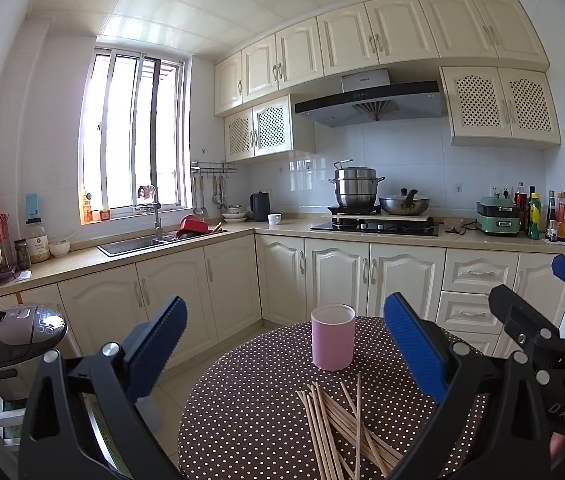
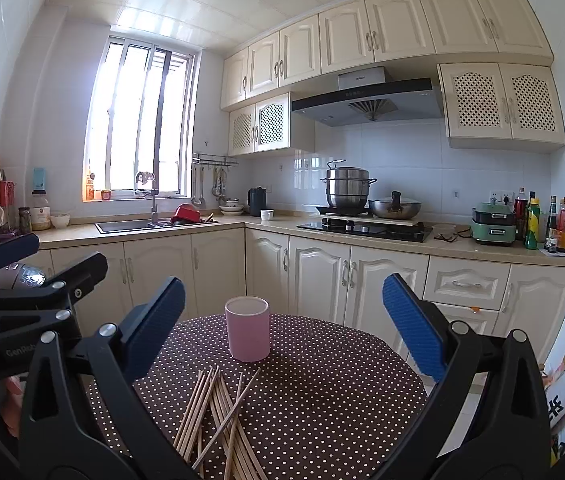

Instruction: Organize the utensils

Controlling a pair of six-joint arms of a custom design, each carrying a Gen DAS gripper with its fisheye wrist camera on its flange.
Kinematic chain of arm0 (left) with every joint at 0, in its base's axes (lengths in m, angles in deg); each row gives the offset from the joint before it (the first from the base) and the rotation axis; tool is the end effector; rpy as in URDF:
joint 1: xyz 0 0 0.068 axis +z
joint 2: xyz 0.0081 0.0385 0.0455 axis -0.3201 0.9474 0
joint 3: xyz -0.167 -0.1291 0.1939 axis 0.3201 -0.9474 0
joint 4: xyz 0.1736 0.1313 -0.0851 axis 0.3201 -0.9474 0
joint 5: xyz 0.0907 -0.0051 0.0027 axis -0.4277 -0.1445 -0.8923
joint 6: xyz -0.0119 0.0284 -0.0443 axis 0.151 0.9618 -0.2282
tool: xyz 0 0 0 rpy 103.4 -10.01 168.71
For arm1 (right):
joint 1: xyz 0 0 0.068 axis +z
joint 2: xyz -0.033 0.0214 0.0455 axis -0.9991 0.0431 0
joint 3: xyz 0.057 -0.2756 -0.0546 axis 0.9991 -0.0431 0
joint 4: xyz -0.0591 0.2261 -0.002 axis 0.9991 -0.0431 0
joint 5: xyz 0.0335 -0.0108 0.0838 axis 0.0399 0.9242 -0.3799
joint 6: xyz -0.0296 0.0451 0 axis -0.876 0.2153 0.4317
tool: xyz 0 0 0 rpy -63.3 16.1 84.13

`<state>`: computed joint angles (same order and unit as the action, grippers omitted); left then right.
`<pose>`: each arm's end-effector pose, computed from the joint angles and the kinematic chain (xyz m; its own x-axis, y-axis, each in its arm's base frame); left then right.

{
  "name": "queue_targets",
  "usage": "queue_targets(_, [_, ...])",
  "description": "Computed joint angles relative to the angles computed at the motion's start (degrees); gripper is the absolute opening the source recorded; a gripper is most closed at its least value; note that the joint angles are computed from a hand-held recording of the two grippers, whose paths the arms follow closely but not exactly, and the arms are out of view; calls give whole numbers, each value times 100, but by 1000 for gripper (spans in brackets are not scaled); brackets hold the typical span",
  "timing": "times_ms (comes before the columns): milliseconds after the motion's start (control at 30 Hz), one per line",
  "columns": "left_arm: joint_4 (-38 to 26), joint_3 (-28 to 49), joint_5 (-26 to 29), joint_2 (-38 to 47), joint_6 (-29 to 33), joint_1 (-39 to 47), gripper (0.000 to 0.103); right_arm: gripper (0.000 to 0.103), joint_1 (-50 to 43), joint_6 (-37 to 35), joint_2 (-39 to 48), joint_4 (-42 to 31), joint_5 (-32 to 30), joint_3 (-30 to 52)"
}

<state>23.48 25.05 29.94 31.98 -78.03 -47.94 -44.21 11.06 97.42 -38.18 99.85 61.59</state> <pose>0.2279 -0.1076 0.2555 -0.1558 0.0641 -0.9857 -0.0042 0.9978 0.0656 0.2205 0.1779 0.2475 -0.0873 -0.0054 -0.9962 -0.0952 0.9955 0.0030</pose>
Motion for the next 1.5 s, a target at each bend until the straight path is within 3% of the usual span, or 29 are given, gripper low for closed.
queue_targets(700, [-8,171,17,342,4,68,97,97,-145,-72,197,-39,-41,94])
queue_targets(1000, [-137,344,460,668,-113,391,97,97,-284,6,537,123,-221,149])
queue_targets(1167, [254,320,1088,1173,-251,823,97,97,-493,289,889,-179,-352,400])
queue_targets(1333, [-543,975,1438,1934,-334,1224,97,97,-846,660,1344,-666,-925,765])
queue_targets(1500, [-1474,1789,2305,2927,-473,1758,97,97,-1202,965,1959,-1235,-1570,1282])
